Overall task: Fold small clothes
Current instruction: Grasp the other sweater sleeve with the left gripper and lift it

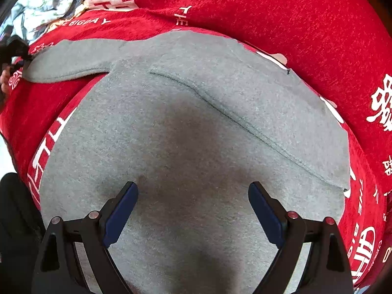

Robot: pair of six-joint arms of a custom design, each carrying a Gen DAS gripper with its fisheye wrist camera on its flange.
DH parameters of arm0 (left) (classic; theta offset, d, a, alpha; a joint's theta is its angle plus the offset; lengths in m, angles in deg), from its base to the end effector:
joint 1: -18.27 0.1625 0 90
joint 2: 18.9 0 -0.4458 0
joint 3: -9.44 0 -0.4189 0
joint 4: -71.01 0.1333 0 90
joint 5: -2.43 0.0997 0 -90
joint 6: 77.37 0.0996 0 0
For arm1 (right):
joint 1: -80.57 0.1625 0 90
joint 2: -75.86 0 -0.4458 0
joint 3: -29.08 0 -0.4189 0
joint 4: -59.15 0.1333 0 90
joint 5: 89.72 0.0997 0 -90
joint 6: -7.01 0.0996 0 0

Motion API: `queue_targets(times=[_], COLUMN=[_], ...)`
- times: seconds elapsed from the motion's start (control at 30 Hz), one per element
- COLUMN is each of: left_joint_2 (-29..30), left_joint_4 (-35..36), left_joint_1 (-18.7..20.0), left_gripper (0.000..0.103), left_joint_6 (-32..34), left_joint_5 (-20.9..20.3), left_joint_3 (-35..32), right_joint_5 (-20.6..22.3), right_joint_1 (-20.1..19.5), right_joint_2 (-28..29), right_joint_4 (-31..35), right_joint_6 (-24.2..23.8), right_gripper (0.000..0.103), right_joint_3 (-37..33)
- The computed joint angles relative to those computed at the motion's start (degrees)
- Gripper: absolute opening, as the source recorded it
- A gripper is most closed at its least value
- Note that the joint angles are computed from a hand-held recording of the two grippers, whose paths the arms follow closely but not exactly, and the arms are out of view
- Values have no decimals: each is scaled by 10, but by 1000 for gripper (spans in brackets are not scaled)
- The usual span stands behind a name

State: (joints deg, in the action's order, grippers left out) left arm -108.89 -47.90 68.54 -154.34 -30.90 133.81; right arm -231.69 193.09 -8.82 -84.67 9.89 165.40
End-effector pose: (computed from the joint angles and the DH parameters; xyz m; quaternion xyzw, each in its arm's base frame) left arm -0.1146 -0.4766 0.3078 -0.2593 0.8404 -0.3815 0.2845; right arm 0.2051 -0.3515 0.2204 0.1451 -0.8870 0.1130 0.4236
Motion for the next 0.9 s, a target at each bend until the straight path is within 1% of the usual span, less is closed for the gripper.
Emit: queue_targets(times=[0.13, 0.23, 0.3, 0.37, 0.4, 0.47, 0.5, 0.57, 0.63, 0.7, 0.73, 0.77, 0.8, 0.83, 0.9], left_joint_2=[-17, -21, -17, -7, 0, 9, 11, 18, 26, 32, 36, 40, 46, 54, 69], left_joint_4=[-41, -84, -92, -98, -104, -99, -95, -92, -94, -93, -93, -94, -90, -90, -89], left_joint_1=[-28, -43, -57, -70, -76, -90, -96, -104, -110, -117, -120, -123, -127, -130, -137], left_gripper=[12, 12, 12, 12, 12, 12, 12, 12, 12, 12, 12, 12, 12, 12, 12], left_joint_6=[50, 104, 131, 155, 170, 187, 192, 207, 225, 234, 239, 244, 244, 249, 252], left_joint_5=[15, 9, 3, 2, 2, 5, 6, 9, 9, 6, 3, 2, 2, 1, -5], left_joint_3=[21, 26, 20, 13, 7, -5, -9, -20, -31, -39, -44, -47, -52, -58, -68], right_joint_5=[-10, -19, -30, -29, -26, 2, 14, 40, 57, 60, 55, 52, 54, 45, 34], right_joint_1=[7, 9, 5, -2, -6, -19, -25, -39, -53, -67, -77, -82, -84, -86, -87], right_joint_2=[1, 13, 37, 74, 92, 127, 142, 173, 206, 233, 253, 264, 275, 289, 300], right_joint_4=[-17, -48, -95, -154, -173, -205, -205, -190, -182, -165, -157, -174, -214, -231, -225], right_joint_6=[-22, -51, -88, -132, -147, -182, -187, -184, -177, -158, -146, -148, -165, -169, -152], right_gripper=[93, 93, 94, 94, 94, 93, 93, 93, 93, 93, 93, 95, 95, 96, 96], right_joint_3=[-11, -26, -43, -67, -79, -108, -121, -150, -176, -195, -208, -212, -211, -221, -238])
